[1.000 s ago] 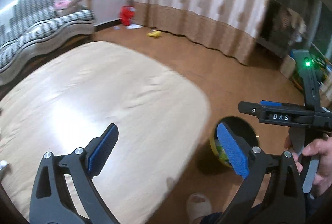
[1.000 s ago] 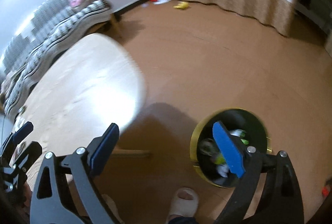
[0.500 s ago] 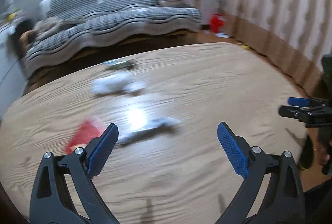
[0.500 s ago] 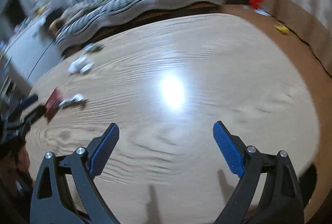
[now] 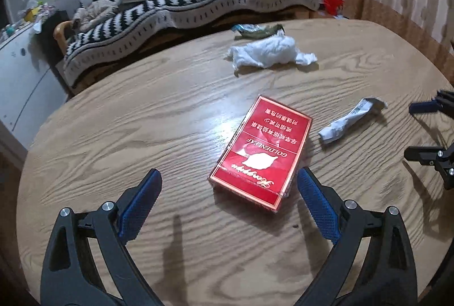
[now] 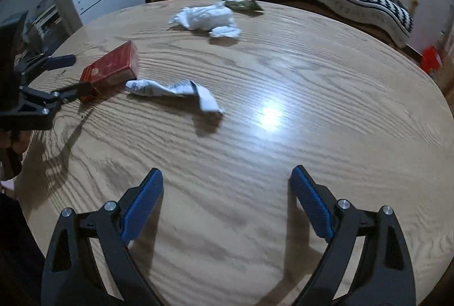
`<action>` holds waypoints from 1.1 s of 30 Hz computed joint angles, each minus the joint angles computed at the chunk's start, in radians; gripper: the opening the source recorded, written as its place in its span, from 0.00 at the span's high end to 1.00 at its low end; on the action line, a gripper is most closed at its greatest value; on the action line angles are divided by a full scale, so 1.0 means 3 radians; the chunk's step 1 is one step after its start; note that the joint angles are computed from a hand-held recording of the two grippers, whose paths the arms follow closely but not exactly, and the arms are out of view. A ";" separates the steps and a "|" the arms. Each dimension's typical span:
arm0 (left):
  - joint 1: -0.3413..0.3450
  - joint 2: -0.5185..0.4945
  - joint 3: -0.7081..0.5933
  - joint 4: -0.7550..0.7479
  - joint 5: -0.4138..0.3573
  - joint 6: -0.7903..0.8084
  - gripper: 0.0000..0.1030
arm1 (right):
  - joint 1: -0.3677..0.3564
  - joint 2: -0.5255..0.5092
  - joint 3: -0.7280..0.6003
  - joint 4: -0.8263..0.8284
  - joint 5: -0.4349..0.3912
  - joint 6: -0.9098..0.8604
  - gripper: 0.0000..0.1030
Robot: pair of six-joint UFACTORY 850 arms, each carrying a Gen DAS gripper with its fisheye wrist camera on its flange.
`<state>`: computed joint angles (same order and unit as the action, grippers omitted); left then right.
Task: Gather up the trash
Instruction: 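Grasp the red cigarette box with the left tool while the right tool grasps the white wrapper strip, then carry red box and white wrapper over the black bin and open both tools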
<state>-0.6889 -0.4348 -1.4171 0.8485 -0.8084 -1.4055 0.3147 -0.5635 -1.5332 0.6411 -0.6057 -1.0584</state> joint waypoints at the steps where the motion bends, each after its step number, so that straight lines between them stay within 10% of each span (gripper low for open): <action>1: 0.0035 -0.0013 0.0000 -0.0025 0.0072 0.0068 0.09 | 0.0023 -0.0033 -0.0043 0.0019 0.0003 -0.0026 0.12; 10: 0.0159 -0.0152 -0.0134 -0.0226 0.0322 0.0194 0.10 | 0.0256 -0.0273 -0.0367 0.0000 0.0054 -0.0085 0.13; 13: 0.0151 -0.0151 -0.0135 -0.0167 0.0363 0.0174 0.27 | 0.0302 -0.0293 -0.0397 0.0090 0.0047 -0.0181 0.33; 16: 0.0146 -0.0146 -0.0154 -0.0218 0.0365 0.0219 0.44 | 0.0308 -0.0284 -0.0412 0.0165 -0.0008 -0.0259 0.84; 17: 0.0139 -0.0150 -0.0164 -0.0235 0.0346 0.0247 0.44 | 0.0304 -0.0298 -0.0444 0.0132 -0.0059 -0.0198 0.88; 33: -0.0110 -0.0326 -0.0647 0.0065 0.0054 0.0033 0.44 | -0.0098 0.0037 -0.0169 0.0437 -0.0022 -0.0095 0.89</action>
<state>-0.7217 -0.5326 -1.6114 0.8681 -0.7921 -1.3956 0.2853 -0.5524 -1.5839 0.7722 -0.6123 -1.0869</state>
